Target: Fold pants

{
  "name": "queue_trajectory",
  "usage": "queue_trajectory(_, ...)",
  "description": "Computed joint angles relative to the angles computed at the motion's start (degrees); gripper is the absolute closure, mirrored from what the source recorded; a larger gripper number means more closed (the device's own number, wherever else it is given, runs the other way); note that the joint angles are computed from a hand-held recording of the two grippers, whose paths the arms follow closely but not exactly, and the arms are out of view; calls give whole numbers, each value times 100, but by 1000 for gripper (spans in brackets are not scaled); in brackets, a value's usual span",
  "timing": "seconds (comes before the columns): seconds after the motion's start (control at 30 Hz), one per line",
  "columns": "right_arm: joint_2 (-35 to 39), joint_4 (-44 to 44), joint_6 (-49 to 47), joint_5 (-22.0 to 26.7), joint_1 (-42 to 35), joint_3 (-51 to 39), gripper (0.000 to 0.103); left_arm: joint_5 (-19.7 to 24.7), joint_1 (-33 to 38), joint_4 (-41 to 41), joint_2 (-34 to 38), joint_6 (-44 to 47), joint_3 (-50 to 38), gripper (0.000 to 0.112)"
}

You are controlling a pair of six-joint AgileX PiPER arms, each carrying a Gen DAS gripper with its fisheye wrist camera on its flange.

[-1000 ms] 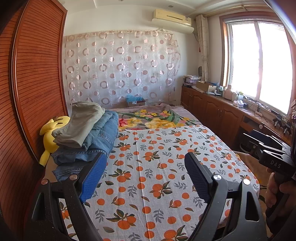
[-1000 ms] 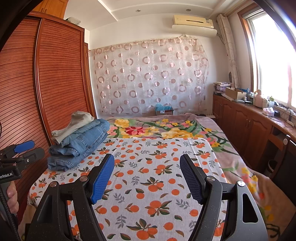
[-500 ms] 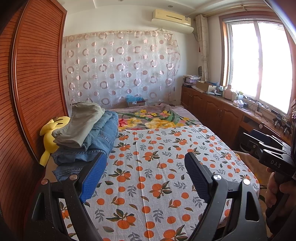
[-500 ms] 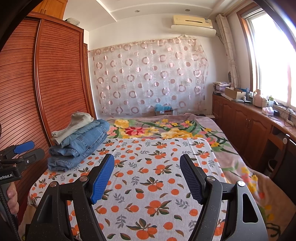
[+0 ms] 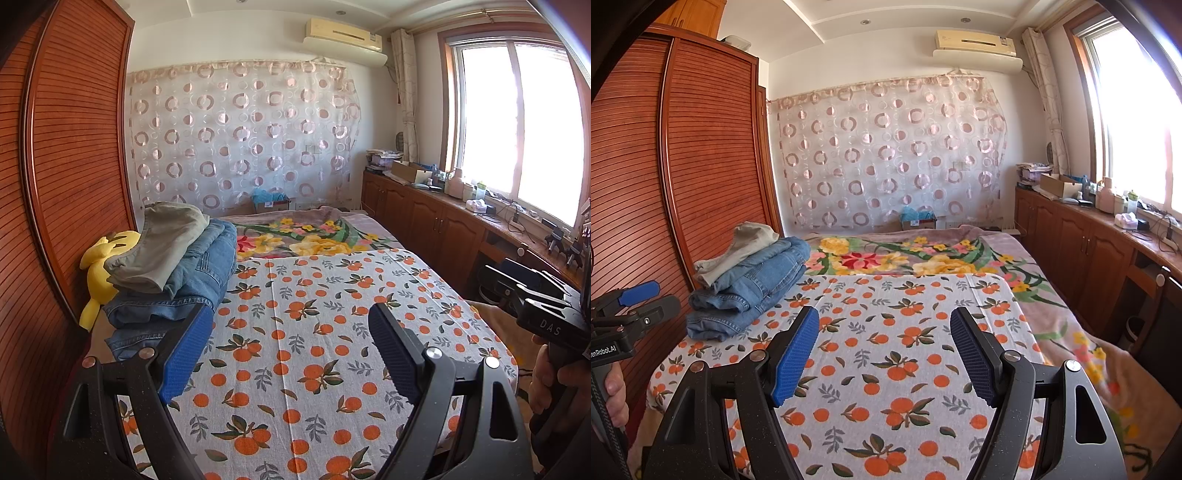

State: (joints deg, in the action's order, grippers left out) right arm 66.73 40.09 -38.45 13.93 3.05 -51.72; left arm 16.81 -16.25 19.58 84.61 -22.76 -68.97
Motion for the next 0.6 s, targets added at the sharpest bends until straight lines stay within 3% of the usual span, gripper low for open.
queue_trajectory(0.6,-3,20,-8,1,-8,11,27,-6,-2,2,-3,-3,8,26)
